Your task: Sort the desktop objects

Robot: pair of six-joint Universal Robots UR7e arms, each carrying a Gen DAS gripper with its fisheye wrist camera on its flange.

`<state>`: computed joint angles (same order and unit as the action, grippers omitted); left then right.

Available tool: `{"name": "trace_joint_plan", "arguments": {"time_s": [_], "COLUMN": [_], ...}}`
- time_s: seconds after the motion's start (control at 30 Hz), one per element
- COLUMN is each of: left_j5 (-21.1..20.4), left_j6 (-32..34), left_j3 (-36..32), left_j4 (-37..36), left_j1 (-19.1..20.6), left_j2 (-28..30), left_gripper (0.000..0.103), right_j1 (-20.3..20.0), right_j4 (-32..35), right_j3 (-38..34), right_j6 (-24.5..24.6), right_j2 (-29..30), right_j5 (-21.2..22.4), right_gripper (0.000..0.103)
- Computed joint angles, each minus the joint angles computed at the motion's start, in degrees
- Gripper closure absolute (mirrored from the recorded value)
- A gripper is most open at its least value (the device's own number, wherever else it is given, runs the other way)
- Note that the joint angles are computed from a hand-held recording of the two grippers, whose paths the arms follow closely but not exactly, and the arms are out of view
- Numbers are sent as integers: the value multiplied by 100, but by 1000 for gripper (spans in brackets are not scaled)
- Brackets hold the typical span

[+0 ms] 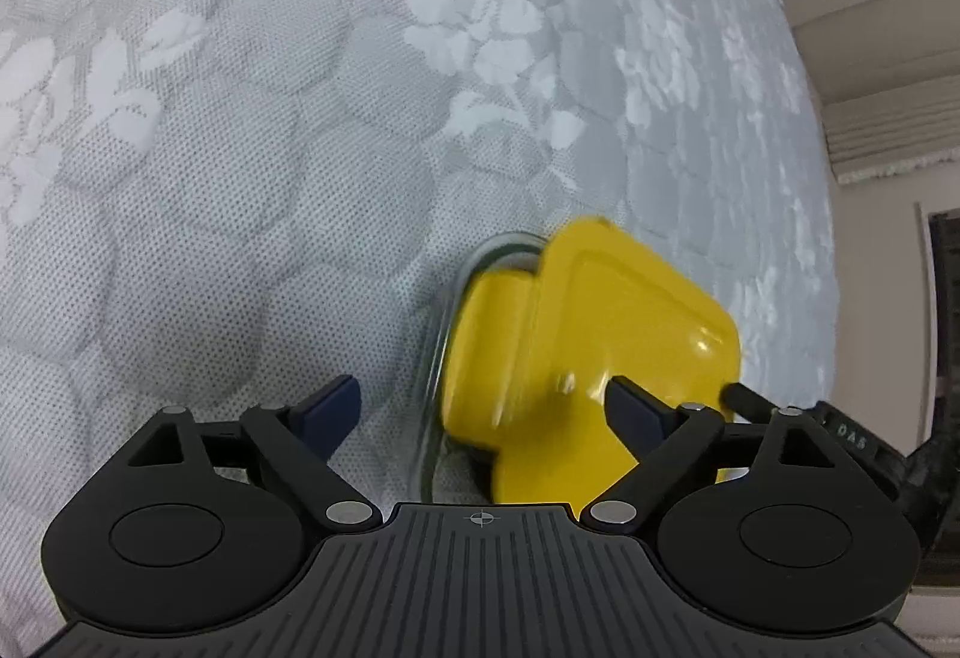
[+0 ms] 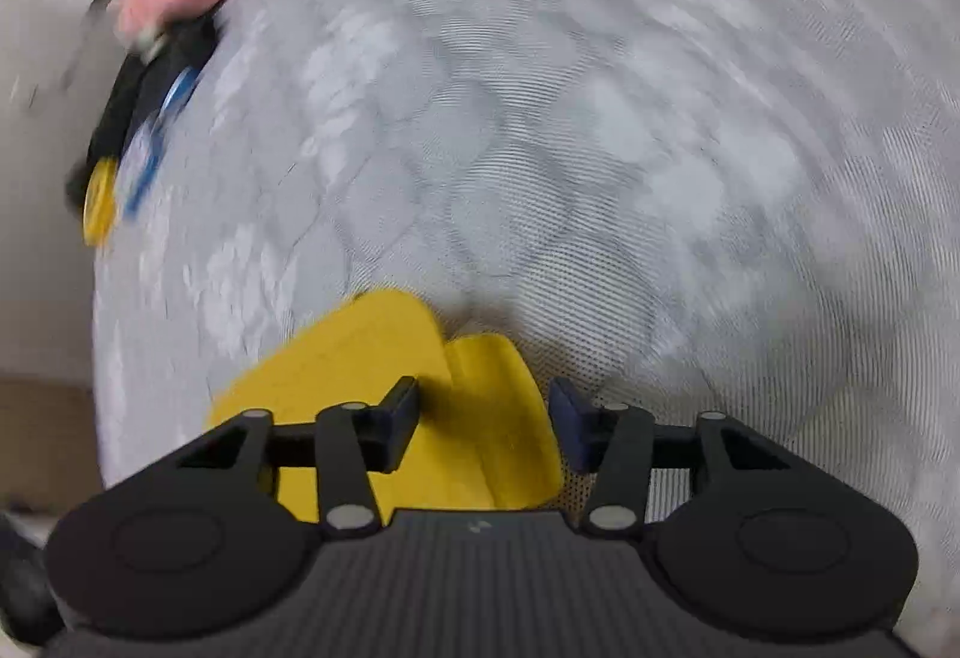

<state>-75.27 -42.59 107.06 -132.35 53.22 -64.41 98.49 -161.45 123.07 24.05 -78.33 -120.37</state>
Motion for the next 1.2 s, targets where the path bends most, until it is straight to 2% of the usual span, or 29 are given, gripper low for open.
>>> {"name": "trace_joint_plan", "arguments": {"time_s": [0.07, 0.23, 0.33, 0.43, 0.5, 0.53, 0.63, 0.87, 0.93, 0.97, 1.0, 1.03, 1.13, 1.2], "left_j5": [45, 306, 77, -107, -165, -171, -152, -158, 10, 112, 213, 307, 480, 568], "left_j6": [-26, -11, -28, -43, 4, 46, 172, 499, 656, 736, 816, 765, 533, 418], "left_j3": [-17, 92, 143, 74, 41, 12, -70, -28, 44, 81, 119, 101, 54, 82], "left_j4": [107, -47, -498, -656, -706, -702, -590, 67, 152, 190, 227, 328, 410, 243], "left_j1": [-14, -51, 65, 142, 154, 158, 144, -95, -183, -229, -275, -293, -303, -320], "left_j2": [-21, -129, -83, 100, 212, 265, 380, 204, 142, 114, 85, 68, -43, -157], "left_gripper": [9, 9, 9, 9, 9, 9, 9, 9, 9, 9, 9, 9, 9, 9], "right_j1": [160, 322, 329, 400, 394, 395, 457, 616, 672, 679, 686, 693, 869, 1021], "right_j4": [-24, -358, -598, -584, -632, -687, -717, -395, -334, -165, 2, 43, -66, -663], "right_j3": [-57, -131, -150, -223, -224, -200, -241, -242, -233, -262, -292, -287, -296, -235], "right_j6": [-324, -388, -453, -662, -745, -767, -1025, -1351, -1395, -1395, -1395, -1390, -1600, -2011], "right_j2": [116, 268, 342, 543, 634, 647, 731, 636, 633, 620, 608, 608, 736, 839], "right_j5": [-90, -308, -299, -653, -689, -676, -795, -910, -1013, -1002, -991, -973, -1316, -1544], "right_gripper": [57, 59, 59, 59, 55, 53, 53, 56, 57, 69, 72, 69, 69, 70]}}
